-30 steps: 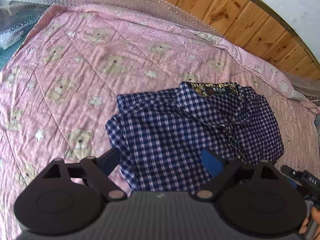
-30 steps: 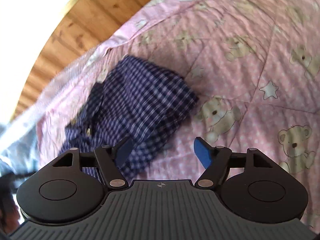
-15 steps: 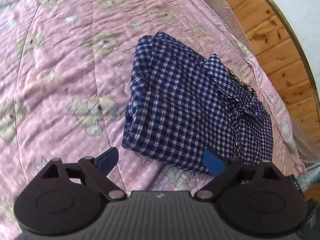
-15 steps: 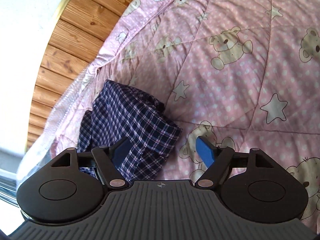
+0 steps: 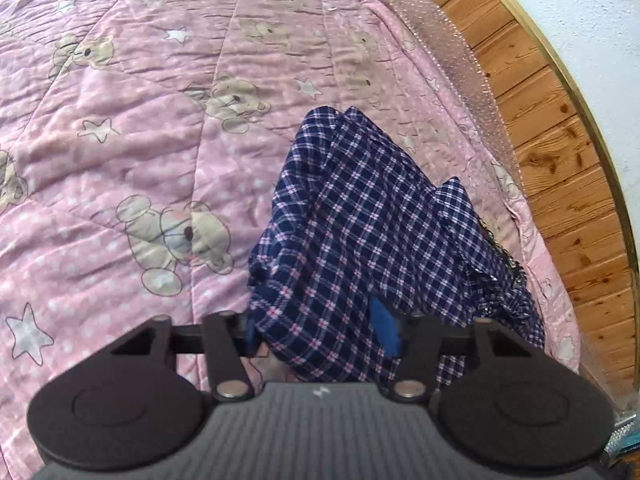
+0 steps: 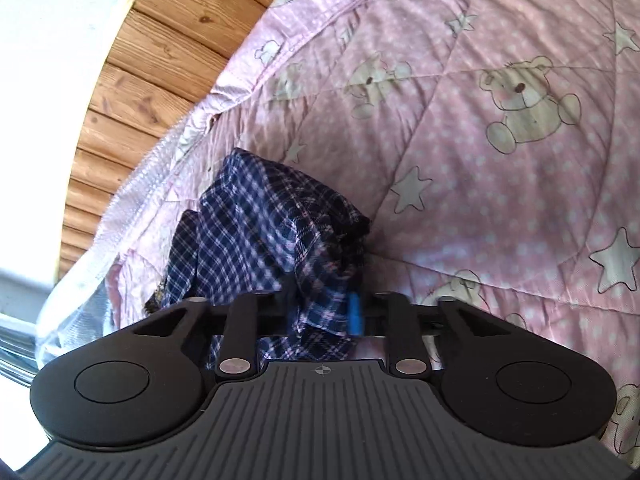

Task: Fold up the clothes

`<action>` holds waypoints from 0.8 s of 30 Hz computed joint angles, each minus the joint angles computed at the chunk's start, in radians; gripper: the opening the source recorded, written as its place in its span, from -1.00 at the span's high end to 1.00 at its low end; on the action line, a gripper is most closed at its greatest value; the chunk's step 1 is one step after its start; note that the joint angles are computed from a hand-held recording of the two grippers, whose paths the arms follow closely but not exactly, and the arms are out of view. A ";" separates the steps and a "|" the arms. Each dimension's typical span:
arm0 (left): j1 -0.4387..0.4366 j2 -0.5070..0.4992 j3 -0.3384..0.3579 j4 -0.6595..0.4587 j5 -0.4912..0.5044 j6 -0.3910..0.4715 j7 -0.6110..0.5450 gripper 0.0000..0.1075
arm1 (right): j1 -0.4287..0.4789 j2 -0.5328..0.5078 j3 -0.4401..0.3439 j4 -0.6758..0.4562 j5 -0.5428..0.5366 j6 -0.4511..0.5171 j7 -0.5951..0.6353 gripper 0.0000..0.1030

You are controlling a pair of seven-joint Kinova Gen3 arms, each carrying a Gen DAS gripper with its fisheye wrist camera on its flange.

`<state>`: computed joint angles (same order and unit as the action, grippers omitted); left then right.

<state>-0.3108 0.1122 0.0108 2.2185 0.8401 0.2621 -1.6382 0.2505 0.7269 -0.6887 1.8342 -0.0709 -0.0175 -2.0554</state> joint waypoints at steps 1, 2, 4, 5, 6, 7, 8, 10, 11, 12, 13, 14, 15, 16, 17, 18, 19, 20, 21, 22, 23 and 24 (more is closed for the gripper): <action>0.004 -0.003 -0.013 -0.009 -0.025 0.014 0.024 0.58 | -0.011 -0.020 0.012 0.019 -0.011 -0.023 -0.010 0.79; -0.010 -0.007 -0.009 -0.017 -0.039 0.032 0.033 0.69 | -0.023 -0.041 0.024 0.041 -0.018 -0.052 -0.026 0.83; -0.089 -0.024 0.029 -0.043 -0.037 0.095 0.000 0.72 | -0.037 -0.099 0.027 0.108 -0.042 -0.109 -0.089 0.87; -0.135 -0.038 0.042 -0.058 -0.021 0.136 -0.041 0.73 | -0.045 -0.129 0.030 0.141 -0.055 -0.136 -0.122 0.87; -0.181 -0.051 0.053 -0.074 -0.007 0.176 -0.081 0.74 | -0.058 -0.161 0.032 0.180 -0.065 -0.158 -0.149 0.88; -0.213 -0.058 0.048 -0.091 0.003 0.217 -0.122 0.74 | -0.076 -0.194 0.040 0.219 -0.059 -0.177 -0.190 0.88; -0.229 -0.061 0.024 -0.108 0.007 0.257 -0.163 0.74 | -0.096 -0.216 0.050 0.251 -0.066 -0.185 -0.216 0.88; -0.207 -0.032 -0.046 -0.148 -0.012 0.324 -0.244 0.74 | -0.181 -0.244 0.114 0.299 -0.104 -0.179 -0.221 0.88; -0.179 0.005 -0.092 -0.173 -0.030 0.364 -0.285 0.73 | -0.227 -0.237 0.151 0.307 -0.129 -0.170 -0.205 0.87; -0.154 0.047 -0.123 -0.191 -0.053 0.388 -0.309 0.71 | -0.270 -0.217 0.192 0.302 -0.137 -0.152 -0.205 0.83; -0.142 0.079 -0.136 -0.199 -0.077 0.396 -0.329 0.68 | -0.294 -0.203 0.221 0.306 -0.130 -0.150 -0.218 0.77; -0.147 0.094 -0.129 -0.198 -0.085 0.393 -0.360 0.58 | -0.299 -0.205 0.236 0.314 -0.106 -0.152 -0.227 0.47; -0.172 0.094 -0.115 -0.196 -0.076 0.400 -0.392 0.49 | -0.286 -0.226 0.239 0.319 -0.066 -0.138 -0.226 0.38; -0.204 0.087 -0.108 -0.196 -0.053 0.423 -0.432 0.49 | -0.286 -0.255 0.256 0.320 -0.029 -0.116 -0.226 0.30; -0.219 0.075 -0.118 -0.200 -0.043 0.451 -0.465 0.41 | -0.301 -0.294 0.291 0.326 0.001 -0.103 -0.210 0.27; -0.222 0.063 -0.141 -0.210 -0.043 0.480 -0.495 0.19 | -0.328 -0.335 0.337 0.333 0.018 -0.094 -0.177 0.12; -0.220 0.050 -0.159 -0.222 -0.059 0.492 -0.514 0.08 | -0.353 -0.369 0.383 0.328 0.032 -0.072 -0.137 0.04; -0.230 0.036 -0.161 -0.235 -0.080 0.498 -0.529 0.00 | -0.364 -0.386 0.410 0.316 0.047 -0.063 -0.096 0.03; -0.241 0.031 -0.153 -0.252 -0.090 0.493 -0.559 0.00 | -0.357 -0.392 0.418 0.290 0.075 -0.040 -0.065 0.03; -0.242 0.029 -0.153 -0.271 -0.094 0.486 -0.594 -0.02 | -0.340 -0.379 0.408 0.245 0.113 -0.010 -0.048 0.02; -0.245 0.042 -0.138 -0.298 -0.100 0.478 -0.612 -0.09 | -0.308 -0.352 0.379 0.199 0.146 0.004 -0.019 0.01; -0.237 0.059 -0.131 -0.330 -0.107 0.471 -0.624 -0.24 | -0.272 -0.316 0.333 0.152 0.162 0.010 0.016 0.00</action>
<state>-0.5481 0.1716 -0.1201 1.8888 0.7328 0.7326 -2.2625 -0.0217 0.4111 -0.3556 1.9864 0.0912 -0.0073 -2.0394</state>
